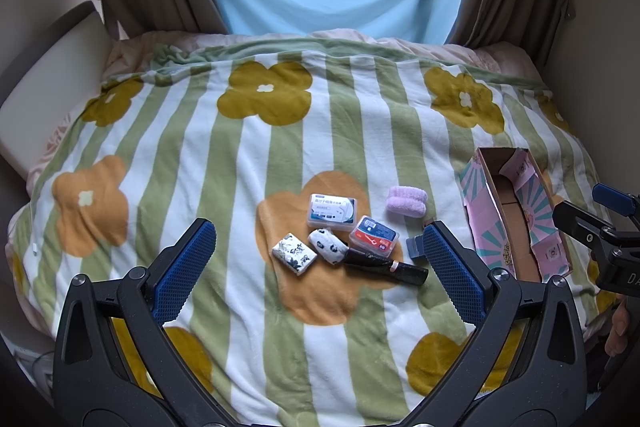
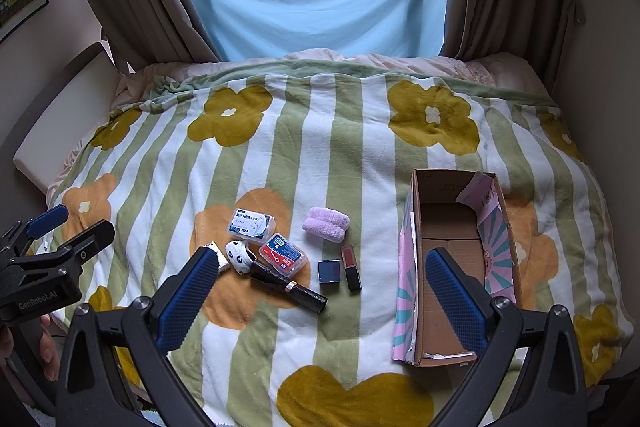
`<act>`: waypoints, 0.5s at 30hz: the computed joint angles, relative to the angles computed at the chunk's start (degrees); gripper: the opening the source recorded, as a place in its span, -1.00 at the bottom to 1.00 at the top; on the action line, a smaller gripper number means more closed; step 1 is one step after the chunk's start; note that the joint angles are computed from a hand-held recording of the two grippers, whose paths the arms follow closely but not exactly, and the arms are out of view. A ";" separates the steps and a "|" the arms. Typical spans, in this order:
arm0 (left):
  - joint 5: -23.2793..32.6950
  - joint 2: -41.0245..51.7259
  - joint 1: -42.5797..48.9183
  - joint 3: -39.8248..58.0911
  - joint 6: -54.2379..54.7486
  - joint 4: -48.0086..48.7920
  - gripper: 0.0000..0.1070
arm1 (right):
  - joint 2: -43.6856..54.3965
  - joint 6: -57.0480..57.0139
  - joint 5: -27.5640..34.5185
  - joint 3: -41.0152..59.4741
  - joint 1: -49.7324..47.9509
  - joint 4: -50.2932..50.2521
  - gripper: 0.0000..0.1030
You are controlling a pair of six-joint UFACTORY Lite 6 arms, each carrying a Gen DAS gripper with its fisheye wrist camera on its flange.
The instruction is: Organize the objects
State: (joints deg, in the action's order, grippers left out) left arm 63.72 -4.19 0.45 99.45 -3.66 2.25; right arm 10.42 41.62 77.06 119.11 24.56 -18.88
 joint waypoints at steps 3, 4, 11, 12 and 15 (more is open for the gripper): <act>0.12 0.19 0.07 0.30 0.13 -0.07 0.92 | -1.44 0.30 -1.03 -2.50 -0.07 -0.04 0.99; 0.13 0.23 0.10 0.36 0.18 -0.11 0.92 | -1.57 0.37 -1.12 -2.74 -0.04 -0.08 0.99; 0.68 -1.20 0.38 -1.35 -0.57 -0.27 0.92 | -1.69 0.11 -1.26 -2.89 -0.27 0.13 0.99; 0.77 -1.44 0.50 -1.78 -0.81 -0.22 0.92 | -0.99 -0.34 -0.87 -1.71 -0.49 0.38 0.99; 0.63 -2.75 2.34 -4.63 -0.44 -1.42 0.92 | -0.12 -1.81 -0.78 -0.44 -1.53 1.53 0.99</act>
